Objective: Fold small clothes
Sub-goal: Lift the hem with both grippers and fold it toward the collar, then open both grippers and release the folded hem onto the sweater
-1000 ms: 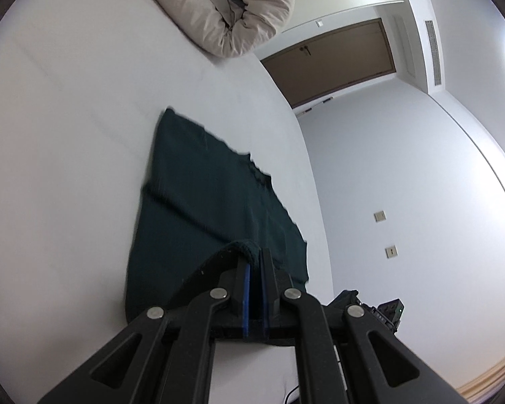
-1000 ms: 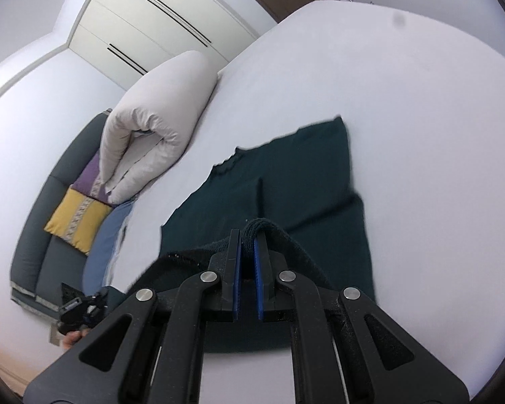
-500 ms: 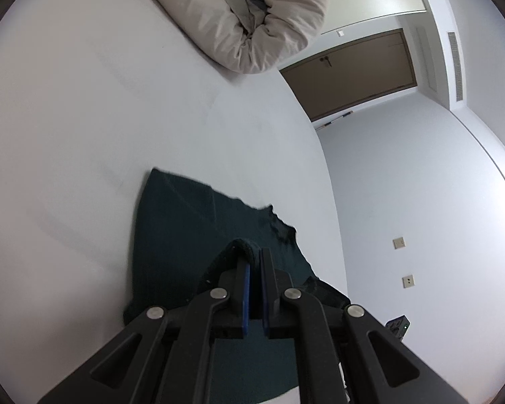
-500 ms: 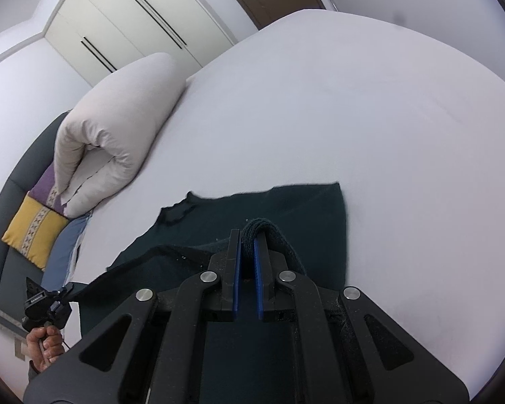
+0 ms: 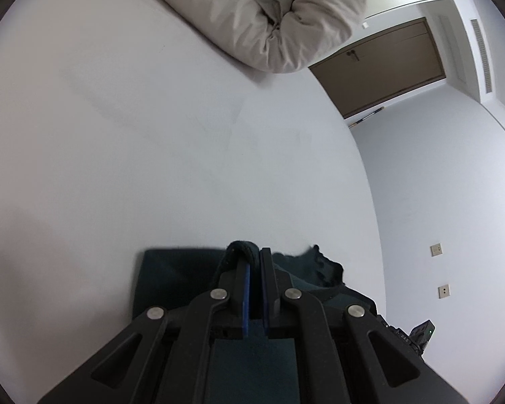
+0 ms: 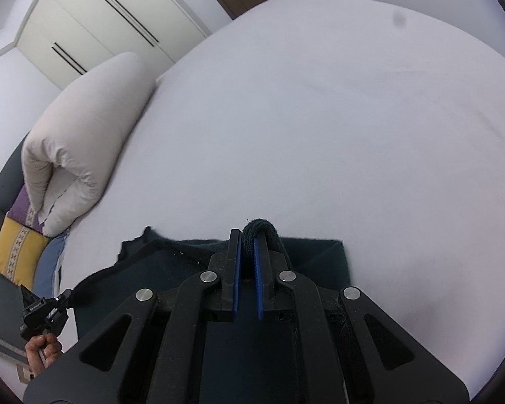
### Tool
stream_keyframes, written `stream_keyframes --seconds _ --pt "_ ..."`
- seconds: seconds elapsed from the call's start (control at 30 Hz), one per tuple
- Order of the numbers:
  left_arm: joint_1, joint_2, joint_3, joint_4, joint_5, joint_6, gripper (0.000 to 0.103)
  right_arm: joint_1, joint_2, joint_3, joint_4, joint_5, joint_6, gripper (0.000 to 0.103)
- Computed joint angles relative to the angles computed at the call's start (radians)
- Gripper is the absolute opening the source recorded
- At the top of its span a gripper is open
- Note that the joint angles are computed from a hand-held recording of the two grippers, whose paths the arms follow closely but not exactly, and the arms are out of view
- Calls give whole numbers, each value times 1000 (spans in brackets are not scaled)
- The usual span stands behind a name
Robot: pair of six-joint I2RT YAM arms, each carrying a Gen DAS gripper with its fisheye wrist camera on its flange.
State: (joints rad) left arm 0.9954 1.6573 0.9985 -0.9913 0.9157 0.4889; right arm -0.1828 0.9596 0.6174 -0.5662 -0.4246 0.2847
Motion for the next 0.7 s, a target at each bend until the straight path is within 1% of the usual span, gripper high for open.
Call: stream_keyframes --seconds 0.07,0.17,0.23,0.3,0.37,0.4,0.43,0.47,0.5,0.53,0.57,0.63,0.7 --pt "-35 4 -10 67 -18 -55 7 5 44 -10 51 12 12 6" --pt "-64 25 -21 135 -38 -109 7 16 120 -17 132 25 33 6" --pt "-74 52 -22 158 -55 -134 8 17 152 -22 163 25 43 8" --pt "-80 71 -24 180 -60 -156 8 3 176 -38 205 1 60 8" --pt "-68 73 -18 166 -36 -153 17 -2 156 -63 219 -14 69 9" --pt "-58 75 -11 142 -20 -137 30 -5 143 -81 232 -20 71 16" --pt "-39 76 1 105 1 -116 46 -1 122 -95 236 -11 79 26" --pt "-27 66 4 96 16 -123 54 1 101 -105 241 -7 87 32" --pt "-7 55 7 88 31 -123 67 15 32 -123 219 22 108 50" --pt "20 43 12 78 51 -116 73 28 -1 -131 216 52 127 67" --pt "36 40 19 67 64 -110 73 47 -58 -140 196 83 150 71" --pt "81 45 48 -1 89 -60 73 75 -107 -136 160 112 148 72" --pt "108 12 43 -42 87 -17 73 121 -150 -129 113 152 147 72"
